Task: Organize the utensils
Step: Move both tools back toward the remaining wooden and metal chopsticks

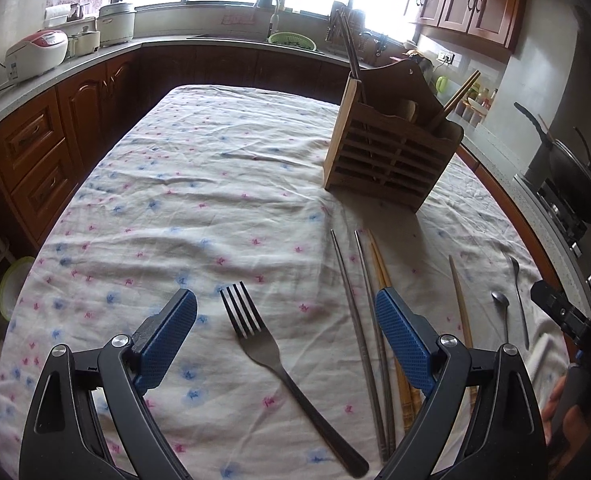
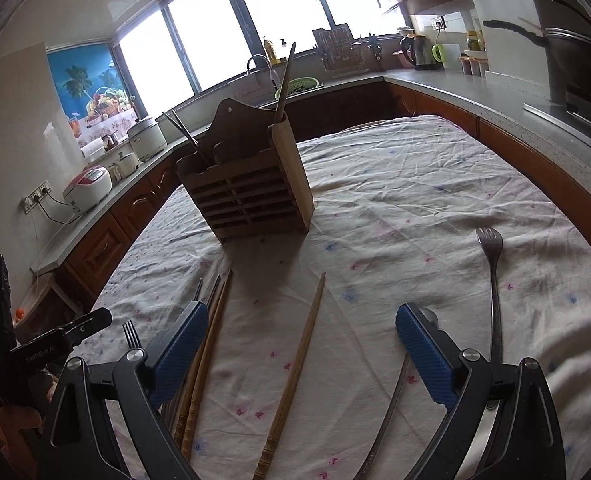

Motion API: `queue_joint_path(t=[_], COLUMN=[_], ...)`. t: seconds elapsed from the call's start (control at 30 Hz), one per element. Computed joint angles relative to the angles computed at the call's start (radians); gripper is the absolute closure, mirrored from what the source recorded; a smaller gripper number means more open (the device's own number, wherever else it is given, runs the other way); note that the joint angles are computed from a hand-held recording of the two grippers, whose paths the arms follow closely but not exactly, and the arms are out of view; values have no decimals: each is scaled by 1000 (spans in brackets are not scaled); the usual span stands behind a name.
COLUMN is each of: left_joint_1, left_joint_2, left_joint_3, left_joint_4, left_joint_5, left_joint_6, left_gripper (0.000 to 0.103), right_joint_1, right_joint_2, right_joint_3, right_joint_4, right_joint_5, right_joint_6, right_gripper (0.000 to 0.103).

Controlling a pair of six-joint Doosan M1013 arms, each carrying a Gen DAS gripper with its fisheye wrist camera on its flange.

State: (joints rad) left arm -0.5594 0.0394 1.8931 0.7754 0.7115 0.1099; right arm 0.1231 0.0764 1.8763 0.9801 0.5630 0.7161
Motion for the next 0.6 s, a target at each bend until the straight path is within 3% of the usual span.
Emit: queue_joint_path(t=[0.47,0.6], left_joint_1=[17,26], left_joint_2=[26,32], left_joint_3=[-25,-31], left_joint_4=[-75,-94], left_joint_5=[-7,-16], left_joint_6=[96,119], left_gripper=[10,10], right_joint_1=[20,25], right_joint_2=[27,52], right_joint_3=[-17,-47], right_joint_4=[-66,-169], right_joint_5=[11,39], right_joint_6=[37,160], right_gripper=[7,7])
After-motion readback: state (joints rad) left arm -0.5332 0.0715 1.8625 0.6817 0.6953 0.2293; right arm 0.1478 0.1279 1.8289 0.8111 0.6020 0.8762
